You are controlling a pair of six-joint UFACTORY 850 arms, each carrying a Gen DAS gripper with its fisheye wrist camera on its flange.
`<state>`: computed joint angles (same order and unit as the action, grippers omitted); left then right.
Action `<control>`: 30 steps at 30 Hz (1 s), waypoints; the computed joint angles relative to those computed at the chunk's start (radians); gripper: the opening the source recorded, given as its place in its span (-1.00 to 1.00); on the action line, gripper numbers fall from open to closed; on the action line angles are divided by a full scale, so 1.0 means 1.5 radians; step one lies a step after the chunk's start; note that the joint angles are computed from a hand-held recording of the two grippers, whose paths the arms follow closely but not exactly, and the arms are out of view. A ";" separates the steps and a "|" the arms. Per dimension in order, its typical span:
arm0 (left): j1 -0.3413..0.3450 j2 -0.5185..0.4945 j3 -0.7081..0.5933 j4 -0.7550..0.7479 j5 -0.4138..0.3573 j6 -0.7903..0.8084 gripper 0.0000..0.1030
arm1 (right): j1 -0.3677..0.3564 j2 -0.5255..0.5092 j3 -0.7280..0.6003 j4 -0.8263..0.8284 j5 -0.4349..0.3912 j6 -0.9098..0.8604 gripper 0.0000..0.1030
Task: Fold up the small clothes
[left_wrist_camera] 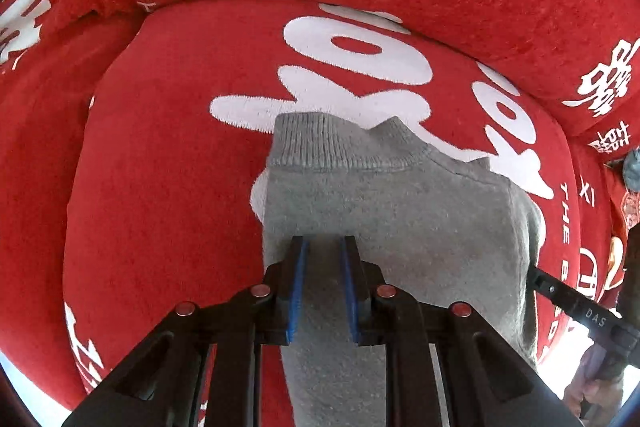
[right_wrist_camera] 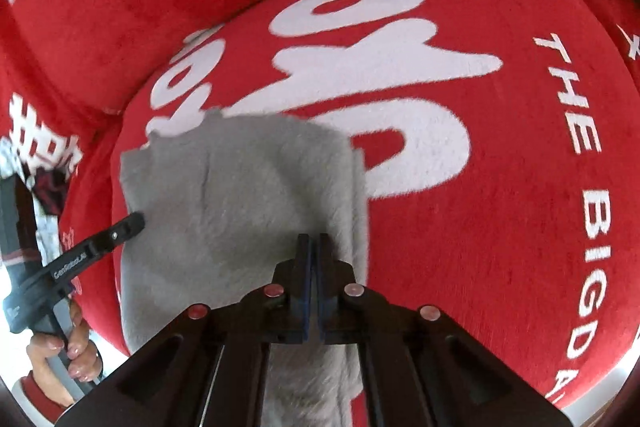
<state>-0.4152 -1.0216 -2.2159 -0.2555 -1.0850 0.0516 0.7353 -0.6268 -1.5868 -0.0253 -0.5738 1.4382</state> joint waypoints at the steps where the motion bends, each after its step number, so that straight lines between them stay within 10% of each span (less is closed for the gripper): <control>1: -0.002 0.001 -0.001 0.007 -0.001 0.001 -0.59 | -0.003 0.000 0.000 0.007 0.000 -0.008 -1.00; 22: -0.011 0.152 0.188 0.078 0.029 -0.009 -0.58 | 0.073 0.062 -0.001 -0.040 -0.028 0.023 -0.94; 30: -0.012 0.176 0.221 0.079 0.032 -0.012 -0.58 | 0.071 0.031 0.001 0.104 -0.034 -0.087 -1.00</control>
<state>-0.4338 -0.7582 -1.8851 -0.1367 -1.0375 0.0330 0.8414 -0.5806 -1.5857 0.1301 -0.6252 1.3078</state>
